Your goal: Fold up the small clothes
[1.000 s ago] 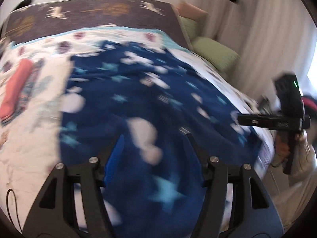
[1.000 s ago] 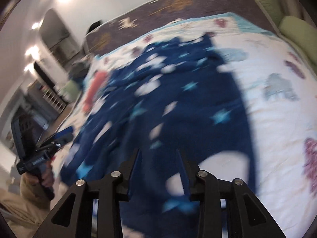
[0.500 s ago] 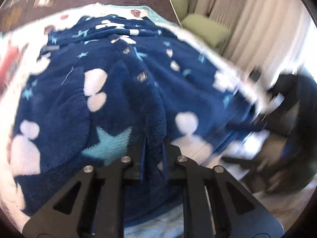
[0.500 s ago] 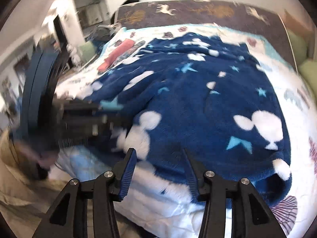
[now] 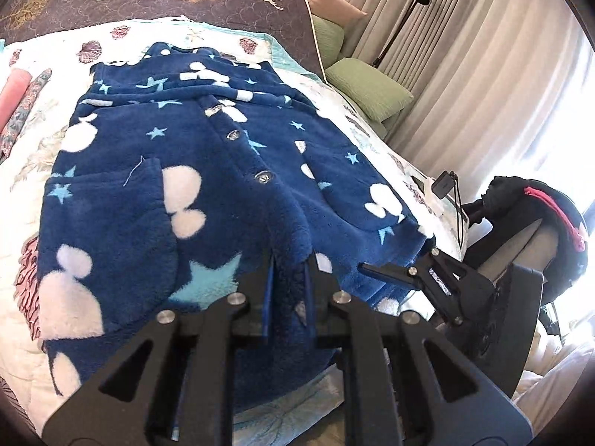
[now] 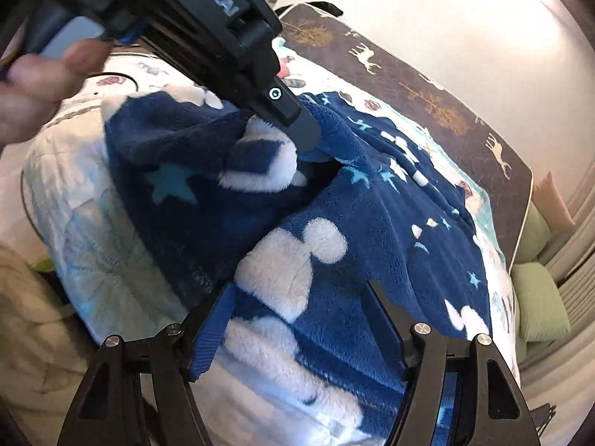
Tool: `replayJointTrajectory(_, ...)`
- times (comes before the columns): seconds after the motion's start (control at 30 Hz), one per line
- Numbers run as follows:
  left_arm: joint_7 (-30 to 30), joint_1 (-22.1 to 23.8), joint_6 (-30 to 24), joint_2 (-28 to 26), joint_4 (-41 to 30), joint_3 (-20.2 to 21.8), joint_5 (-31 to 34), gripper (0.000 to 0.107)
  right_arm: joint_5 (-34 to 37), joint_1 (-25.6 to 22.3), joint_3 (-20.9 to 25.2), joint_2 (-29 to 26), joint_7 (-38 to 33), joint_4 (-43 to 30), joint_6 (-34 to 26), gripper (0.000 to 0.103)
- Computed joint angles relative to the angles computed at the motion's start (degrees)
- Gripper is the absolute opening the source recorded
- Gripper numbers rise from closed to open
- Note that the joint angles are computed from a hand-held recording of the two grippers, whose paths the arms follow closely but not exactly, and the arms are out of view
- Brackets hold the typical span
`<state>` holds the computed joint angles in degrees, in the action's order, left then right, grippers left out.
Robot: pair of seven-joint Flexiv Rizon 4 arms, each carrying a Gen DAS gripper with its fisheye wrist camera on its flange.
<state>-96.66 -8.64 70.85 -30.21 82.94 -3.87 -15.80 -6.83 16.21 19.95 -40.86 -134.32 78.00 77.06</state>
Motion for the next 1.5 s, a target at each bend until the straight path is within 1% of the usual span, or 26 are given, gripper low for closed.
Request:
replayJointTrajectory(0.03, 0.3, 0.2, 0.0, 0.0, -0.1, -0.2, -0.1, 0.016, -0.1, -0.3, 0.2, -0.2, -0.6, -0.1, 0.1, 0.069)
replayJointTrajectory(0.1, 0.9, 0.4, 0.0, -0.1, -0.2, -0.6, -0.3, 0.016, -0.6, 0.1, -0.3, -0.4, -1.1, 0.6, 1.8, 0.058)
replayJointTrajectory(0.13, 1.0, 0.4, -0.1, -0.2, -0.3, -0.6, -0.4, 0.016, -0.6, -0.3, 0.7, -1.0, -2.0, 0.1, 1.7, 0.048)
replayJointTrajectory(0.17, 1.1, 0.4, -0.2, -0.2, -0.4, -0.7, -0.5, 0.016, -0.2, -1.4, 2.9, -1.7, -3.4, -0.8, 0.9, 0.031)
replayJointTrajectory(0.23, 1.1, 0.4, -0.3, -0.2, -0.4, -0.6, -0.6, 0.016, 1.2, -2.0, 4.9, -2.6, -4.3, -2.3, -0.7, 0.015)
replayJointTrajectory(0.27, 1.0, 0.4, -0.4, -0.2, -0.3, -0.6, -0.6, 0.016, 2.6, -2.7, 6.6, -3.3, -4.3, -4.4, -3.5, 0.013)
replayJointTrajectory(0.37, 1.1, 0.4, -0.6, 0.3, -0.1, -0.6, -0.8, 0.016, 11.3, -8.7, 15.9, -4.3, -6.5, -12.2, -18.4, 0.011)
replayJointTrajectory(0.43, 2.6, 1.0, -0.1, 0.7, 0.1, -1.8, -1.6, 0.016, 13.6, -10.7, 17.8, -2.5, -11.9, -11.3, -20.5, 0.012)
replayJointTrajectory(0.5, 3.9, 0.2, -1.2, 0.5, -1.3, -1.4, -0.4, 0.017, 12.4, -8.5, 13.6, -0.3, -15.8, -7.5, -16.6, 0.012)
replayJointTrajectory(0.57, 3.5, -1.7, -5.3, -0.8, -4.7, 1.1, 2.9, 0.018, 11.7, -6.9, 11.0, -0.5, -14.1, -7.3, -18.8, 0.012)
replayJointTrajectory(0.6, 3.7, -1.9, -6.8, -1.5, -5.5, 1.0, 3.3, 0.018, 12.4, -5.9, 9.3, -1.2, -11.7, -7.8, -20.4, 0.012)
replayJointTrajectory(0.67, 4.7, -1.3, -9.4, -2.8, -6.2, -0.3, 2.3, 0.018, 16.4, -6.5, 9.7, -1.4, -11.2, -8.7, -21.3, 0.016)
replayJointTrajectory(0.7, 6.7, 0.0, -10.7, -3.6, -5.8, -2.6, 0.0, 0.018, 18.5, -7.1, 10.1, -1.0, -11.3, -8.9, -22.4, 0.017)
replayJointTrajectory(0.77, 8.4, 0.7, -11.9, -4.6, -5.5, -4.4, -2.8, 0.018, 22.2, -9.0, 11.0, -1.0, -10.1, -12.3, -30.5, 0.023)
replayJointTrajectory(0.83, 8.2, -0.3, -11.6, -4.7, -5.7, -3.3, -2.2, 0.018, 24.2, -10.3, 10.4, -0.6, -9.4, -14.6, -37.0, 0.023)
replayJointTrajectory(0.9, 9.9, 0.5, -9.9, -3.5, -3.9, -4.7, -4.1, 0.018, 26.0, -10.6, 8.2, 0.9, -8.8, -13.5, -35.2, 0.023)
replayJointTrajectory(0.97, 12.4, 1.8, -6.6, -1.3, -0.5, -6.6, -7.1, 0.02, 28.7, -11.0, 6.2, 0.8, -5.1, -15.9, -35.8, 0.023)
replayJointTrajectory(1.03, 13.4, 1.8, -4.4, 0.5, 2.2, -6.6, -8.4, 0.03, 32.6, -11.9, 4.5, 0.5, -0.3, -18.6, -35.9, 0.023)
replayJointTrajectory(1.07, 13.2, 1.5, -3.6, 1.2, 3.1, -6.1, -8.5, 0.037, 34.0, -11.9, 3.4, 1.2, 0.8, -18.0, -34.0, 0.023)
replayJointTrajectory(1.1, 12.2, 0.9, -2.8, 1.9, 3.8, -5.0, -8.1, 0.039, 34.6, -11.2, 2.2, 1.8, 1.5, -17.6, -32.2, 0.023)
replayJointTrajectory(1.17, 10.4, 0.1, -2.2, 2.0, 3.8, -3.1, -6.6, 0.039, 33.3, -8.7, -1.7, 1.1, 5.8, -18.6, -27.2, 0.024)
replayJointTrajectory(1.27, 6.8, -1.0, -1.6, 0.5, 1.9, -0.5, -3.7, 0.04, 30.5, -7.6, -4.6, -0.4, 13.5, -20.7, -26.5, 0.025)
replayJointTrajectory(1.3, 5.5, -2.2, -2.9, -1.0, 0.2, 1.6, -0.7, 0.04, 28.9, -7.0, -5.8, -0.4, 15.6, -20.0, -25.3, 0.025)
replayJointTrajectory(1.37, 3.0, -3.4, -9.2, -3.7, -3.3, 3.3, 1.8, 0.04, 25.9, -6.3, -7.0, -0.2, 18.1, -18.2, -23.5, 0.026)
replayJointTrajectory(1.43, 0.3, -6.1, -7.8, -4.5, -4.6, 6.0, 8.4, 0.039, 23.4, -6.3, -7.7, -1.1, 20.7, -18.4, -23.9, 0.026)
replayJointTrajectory(1.5, 1.0, -5.5, -8.8, -3.5, -4.7, 4.8, 9.3, 0.035, 22.3, -7.0, -7.1, -1.3, 21.8, -18.3, -24.3, 0.026)
